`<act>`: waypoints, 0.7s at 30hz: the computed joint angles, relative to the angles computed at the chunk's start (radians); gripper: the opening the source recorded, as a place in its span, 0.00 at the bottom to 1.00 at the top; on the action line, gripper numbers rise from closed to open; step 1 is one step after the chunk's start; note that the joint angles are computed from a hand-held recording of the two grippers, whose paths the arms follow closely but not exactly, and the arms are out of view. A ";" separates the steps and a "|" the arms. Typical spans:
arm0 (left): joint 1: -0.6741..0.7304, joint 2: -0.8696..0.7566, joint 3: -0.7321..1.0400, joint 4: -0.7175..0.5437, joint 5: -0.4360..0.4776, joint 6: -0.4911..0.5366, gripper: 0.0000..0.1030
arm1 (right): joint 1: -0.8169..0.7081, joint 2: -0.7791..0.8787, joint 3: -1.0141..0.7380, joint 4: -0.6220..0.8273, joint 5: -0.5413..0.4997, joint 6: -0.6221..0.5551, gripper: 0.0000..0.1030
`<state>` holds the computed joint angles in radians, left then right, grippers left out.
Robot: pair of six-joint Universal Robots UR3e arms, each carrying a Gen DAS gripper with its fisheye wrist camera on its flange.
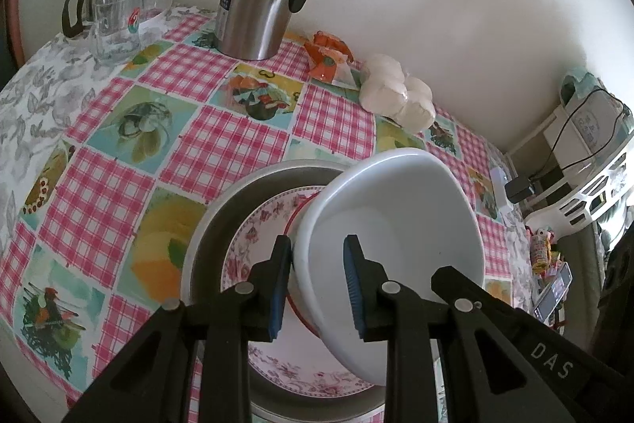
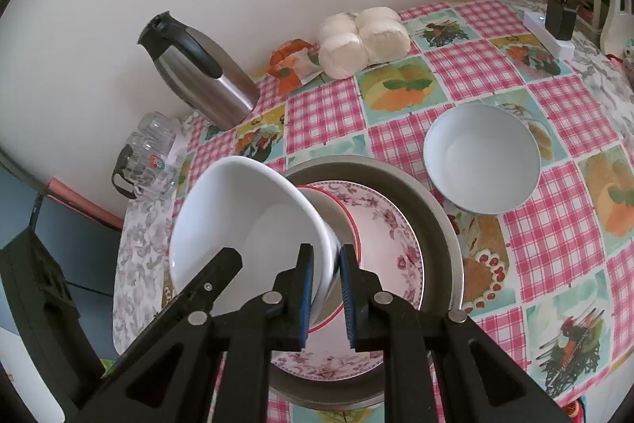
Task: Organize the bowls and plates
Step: 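Lower the square bowl into the red-rimmed bowl and open both grippers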
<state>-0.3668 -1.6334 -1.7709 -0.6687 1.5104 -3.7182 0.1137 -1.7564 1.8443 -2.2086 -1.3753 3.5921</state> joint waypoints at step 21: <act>0.024 0.014 -0.029 0.027 -0.035 -0.023 0.26 | -0.052 0.007 0.059 -0.033 0.052 -0.024 0.18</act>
